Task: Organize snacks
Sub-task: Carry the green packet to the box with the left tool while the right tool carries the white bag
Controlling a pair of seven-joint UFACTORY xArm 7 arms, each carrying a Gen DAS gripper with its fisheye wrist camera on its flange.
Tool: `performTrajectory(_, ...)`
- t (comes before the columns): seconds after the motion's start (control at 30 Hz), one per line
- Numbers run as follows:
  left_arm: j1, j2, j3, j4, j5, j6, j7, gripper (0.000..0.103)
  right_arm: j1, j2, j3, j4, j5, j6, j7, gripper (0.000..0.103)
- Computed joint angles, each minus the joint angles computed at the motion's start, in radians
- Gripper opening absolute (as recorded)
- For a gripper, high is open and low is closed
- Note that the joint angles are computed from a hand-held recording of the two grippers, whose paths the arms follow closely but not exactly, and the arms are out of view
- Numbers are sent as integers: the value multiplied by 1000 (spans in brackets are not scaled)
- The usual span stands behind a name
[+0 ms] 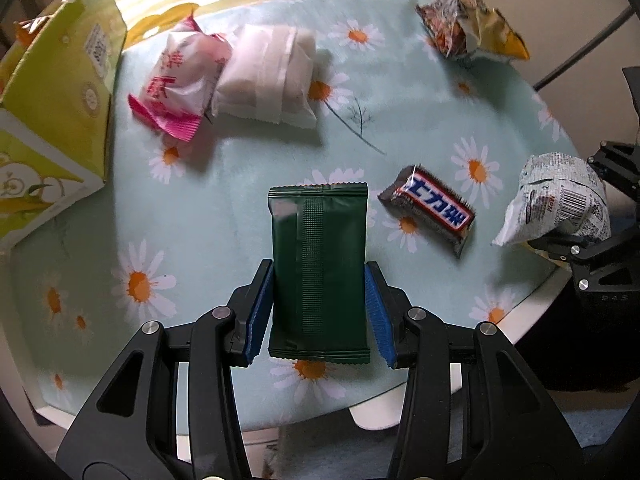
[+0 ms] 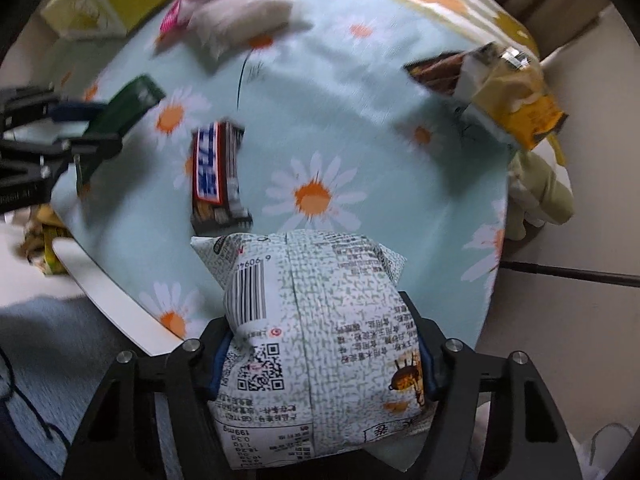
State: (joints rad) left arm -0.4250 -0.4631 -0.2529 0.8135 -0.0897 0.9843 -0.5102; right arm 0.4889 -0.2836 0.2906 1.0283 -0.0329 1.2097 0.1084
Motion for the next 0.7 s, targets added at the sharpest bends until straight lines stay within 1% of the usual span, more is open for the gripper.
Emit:
performTrajectory(0.17, 17, -64, 8, 17, 1, 8, -32, 41, 0, -40, 4, 17, -5, -41, 16, 65)
performTrajectory(0.3, 48, -113, 16, 53, 16, 30, -53, 41, -2, -26, 12, 80, -2, -75, 34, 65)
performTrajectory(0.33, 57, -124, 20, 62, 20, 31, -54, 41, -3, 10, 27, 135, -14, -71, 54, 65)
performTrajectory(0.47, 102, -168, 49, 95, 38, 39, -37, 41, 4, 76, 38, 240, -38, -123, 107, 65)
performTrajectory(0.53, 130, -182, 66, 115, 55, 44, -15, 41, 13, 143, 51, 338, -70, -128, 144, 65)
performTrajectory(0.6, 156, -185, 77, 132, 66, 42, 6, 41, 32, 195, 56, 399, -103, -151, 177, 65)
performTrajectory(0.63, 169, -190, 93, 143, 71, 43, 25, 41, 43, 222, 55, 429, -120, -161, 189, 65)
performTrajectory(0.7, 191, -190, 112, 151, 69, 33, 52, 41, 75, 306, 56, 537, -172, -175, 223, 65)
